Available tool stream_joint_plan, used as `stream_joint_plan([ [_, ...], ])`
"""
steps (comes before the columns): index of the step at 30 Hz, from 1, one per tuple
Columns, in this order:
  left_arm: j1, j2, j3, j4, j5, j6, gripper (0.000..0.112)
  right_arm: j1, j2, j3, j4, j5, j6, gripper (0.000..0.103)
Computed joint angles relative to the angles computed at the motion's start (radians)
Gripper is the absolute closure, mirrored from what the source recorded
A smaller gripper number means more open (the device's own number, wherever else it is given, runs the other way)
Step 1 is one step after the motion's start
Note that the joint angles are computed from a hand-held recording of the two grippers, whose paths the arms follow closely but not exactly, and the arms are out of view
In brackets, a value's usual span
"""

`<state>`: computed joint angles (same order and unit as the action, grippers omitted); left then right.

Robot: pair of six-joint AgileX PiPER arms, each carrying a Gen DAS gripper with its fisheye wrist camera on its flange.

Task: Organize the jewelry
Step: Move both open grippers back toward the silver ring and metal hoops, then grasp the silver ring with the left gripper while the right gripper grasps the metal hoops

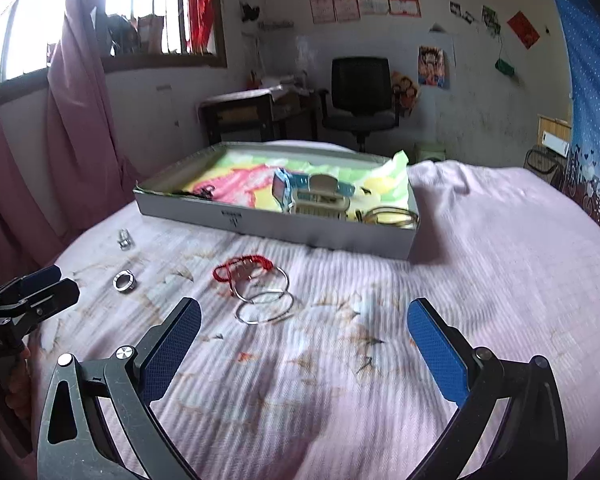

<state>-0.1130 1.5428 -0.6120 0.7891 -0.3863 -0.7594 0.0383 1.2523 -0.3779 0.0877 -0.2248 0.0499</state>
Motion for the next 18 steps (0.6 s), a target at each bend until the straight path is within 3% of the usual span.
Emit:
stream_joint_plan([
  [10, -0.014, 0.022, -0.033, 0.110, -0.016, -0.049, 0.013, -0.009, 0.070, -0.032, -0.076, 0.010, 0.088, 0.002],
  [18, 0.014, 0.079, -0.105, 0.315, -0.043, -0.263, 0.035, 0.003, 0.111, -0.059, -0.084, 0.010, 0.103, 0.002],
])
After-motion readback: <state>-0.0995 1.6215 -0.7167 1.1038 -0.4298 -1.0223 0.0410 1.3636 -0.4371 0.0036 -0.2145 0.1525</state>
